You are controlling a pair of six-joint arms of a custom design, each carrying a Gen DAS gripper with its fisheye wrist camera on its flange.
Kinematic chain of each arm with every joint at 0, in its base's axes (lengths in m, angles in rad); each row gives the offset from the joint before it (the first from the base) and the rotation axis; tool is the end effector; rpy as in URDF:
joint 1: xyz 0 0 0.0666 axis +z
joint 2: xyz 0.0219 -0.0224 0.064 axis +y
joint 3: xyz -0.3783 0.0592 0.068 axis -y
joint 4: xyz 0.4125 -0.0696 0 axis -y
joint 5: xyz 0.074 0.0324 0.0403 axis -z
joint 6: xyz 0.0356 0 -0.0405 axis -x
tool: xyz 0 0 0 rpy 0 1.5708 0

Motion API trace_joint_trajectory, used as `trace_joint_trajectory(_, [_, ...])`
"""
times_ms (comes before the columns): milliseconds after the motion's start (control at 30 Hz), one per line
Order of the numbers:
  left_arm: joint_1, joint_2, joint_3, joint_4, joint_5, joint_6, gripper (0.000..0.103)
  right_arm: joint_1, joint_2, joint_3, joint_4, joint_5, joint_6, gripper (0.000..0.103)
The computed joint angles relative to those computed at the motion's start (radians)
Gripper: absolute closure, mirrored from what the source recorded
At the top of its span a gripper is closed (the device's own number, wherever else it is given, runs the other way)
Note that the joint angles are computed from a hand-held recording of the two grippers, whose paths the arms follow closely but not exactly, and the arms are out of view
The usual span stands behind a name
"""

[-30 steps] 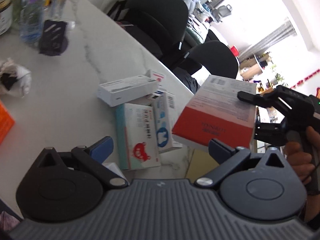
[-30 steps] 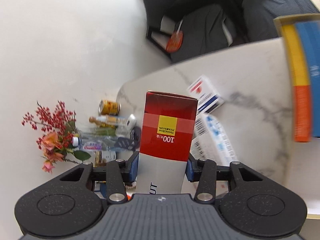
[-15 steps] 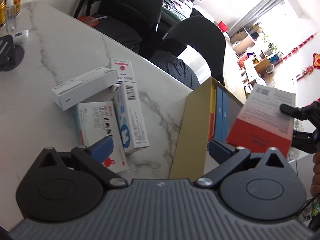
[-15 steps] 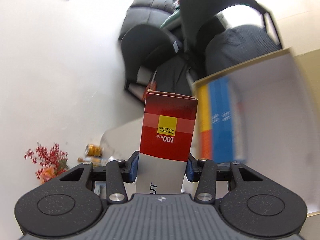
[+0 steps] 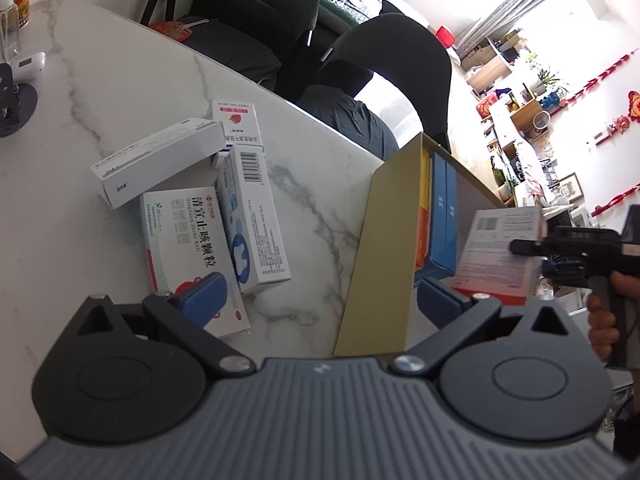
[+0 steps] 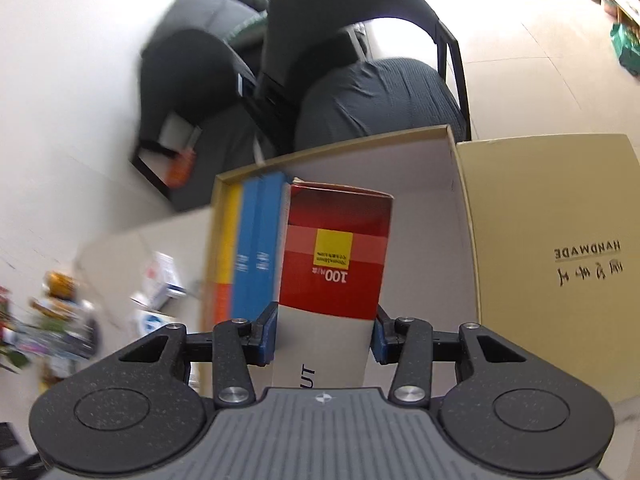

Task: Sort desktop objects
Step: 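Lower the red-and-white box into the cardboard box beside the blue boxes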

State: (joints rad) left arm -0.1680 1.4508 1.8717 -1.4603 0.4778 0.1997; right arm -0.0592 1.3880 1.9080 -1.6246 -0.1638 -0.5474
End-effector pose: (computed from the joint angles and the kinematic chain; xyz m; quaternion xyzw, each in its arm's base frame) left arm 0.4645 -0.0958 0.5917 0.0473 0.9384 -0.2711 0.2091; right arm 0.4264 -0.0199 0.6224 0.2716 0.9311 0.1329 0.2042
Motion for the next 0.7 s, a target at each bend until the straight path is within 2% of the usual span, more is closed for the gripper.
trace_joint_trajectory(100, [0.013, -0.002, -0.006, -0.007, -0.011, 0.002, 0.0, 0.01, 0.045, -0.003, 0.012, -0.004, 0.015, 0.058])
trace_joint_trajectory(267, [0.043, -0.014, -0.018, -0.012, -0.03, 0.008, 0.0, 0.041, 0.133, 0.04, 0.022, 0.073, 0.028, 0.058])
trace_joint_trajectory(500, [0.08, -0.029, -0.04, -0.012, -0.049, 0.025, 0.0, 0.05, 0.16, 0.021, 0.102, 0.109, -0.088, 0.056])
trace_joint_trajectory(600, [0.088, -0.03, -0.048, -0.009, -0.05, 0.031, 0.0, 0.034, 0.144, -0.016, 0.145, 0.088, -0.141, 0.055])
trace_joint_trajectory(700, [0.087, -0.027, -0.046, -0.009, -0.048, 0.031, 0.0, 0.012, 0.114, -0.073, 0.212, 0.048, -0.195, 0.05])
